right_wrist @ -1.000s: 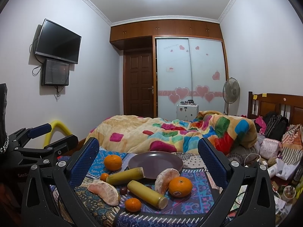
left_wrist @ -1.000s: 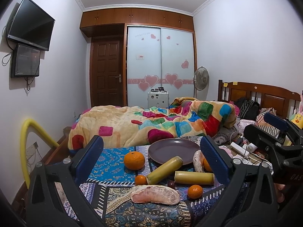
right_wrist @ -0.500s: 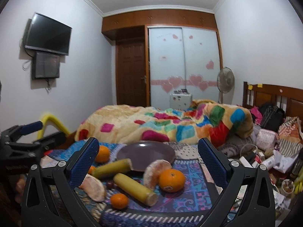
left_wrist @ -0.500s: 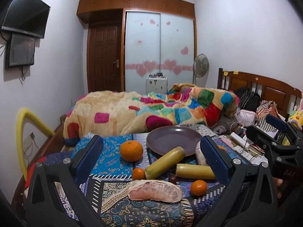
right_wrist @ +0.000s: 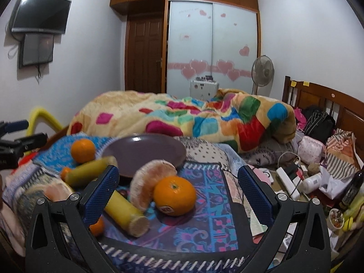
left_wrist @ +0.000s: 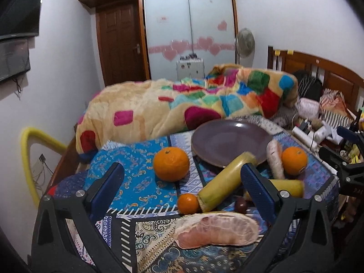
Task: Organize fruits
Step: 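Grasp the large orange with the left gripper while the right gripper grasps another orange, then lift both oranges and set them on the brown plate, opening both grippers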
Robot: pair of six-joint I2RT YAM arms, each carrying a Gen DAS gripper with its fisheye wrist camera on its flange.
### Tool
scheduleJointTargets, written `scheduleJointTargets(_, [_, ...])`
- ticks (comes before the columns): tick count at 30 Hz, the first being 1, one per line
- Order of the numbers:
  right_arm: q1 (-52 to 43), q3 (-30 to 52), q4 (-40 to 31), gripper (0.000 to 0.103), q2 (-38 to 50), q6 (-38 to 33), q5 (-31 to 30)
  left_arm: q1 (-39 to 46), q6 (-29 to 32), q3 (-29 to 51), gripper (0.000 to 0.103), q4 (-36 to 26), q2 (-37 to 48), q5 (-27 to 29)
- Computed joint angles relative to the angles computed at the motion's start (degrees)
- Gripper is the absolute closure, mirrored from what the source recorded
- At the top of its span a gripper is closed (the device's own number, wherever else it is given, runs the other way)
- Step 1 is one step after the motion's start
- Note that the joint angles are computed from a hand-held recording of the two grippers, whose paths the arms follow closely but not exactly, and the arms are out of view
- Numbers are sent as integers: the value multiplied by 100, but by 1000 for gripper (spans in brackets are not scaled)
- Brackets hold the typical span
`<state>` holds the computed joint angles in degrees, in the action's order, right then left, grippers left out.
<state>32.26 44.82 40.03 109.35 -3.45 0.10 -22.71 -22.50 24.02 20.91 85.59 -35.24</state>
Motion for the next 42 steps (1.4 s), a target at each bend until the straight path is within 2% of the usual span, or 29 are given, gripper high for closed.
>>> scheduleJointTargets(6, [-120,603,-542,0,534,-269,-38,818,31,358,0,76,710,916])
scheduleJointTargets(9, [-236,961,-979,0,744,-322,-268,1190,156,627,0,66,1076,1304])
scheduleJointTargets(12, [-290,1354,-1500,0,927,-405,-466,1446,236,918,0,-89,1361,1467])
scheduleJointTargets(15, [-290,1593,-1783,1,1077,-476,-533,1734,307,1245,1,-287,1650,1854])
scheduleJointTargets(17, [-295,1740,-1950,5,1174,-510,-596,1889,354,1397,4,-391,1804,2093])
scheduleJointTargets(24, [-390,2270,-2690,16,1449,-483,-990,2129,520,2037,15,-771,2418,2345])
scheduleJointTargets(26, [-396,2433,-2902,23,1535,-538,-1086,2164,547,2171,20,-844,2548,2425])
scheduleJointTargets(31, [-457,2775,-3369,33,1685,-583,-1430,2252,621,2463,26,-987,2793,2606])
scheduleJointTargets(33, [-480,2807,-3426,41,1692,-661,-1567,2258,640,2594,32,-1078,2901,2676])
scheduleJointTargets(35, [-451,2791,-3440,41,1669,-703,-1513,2301,653,2728,34,-1175,3004,2810])
scheduleJointTargets(42, [-487,2774,-3435,42,1608,-715,-1491,2266,681,2705,36,-1294,2905,2760])
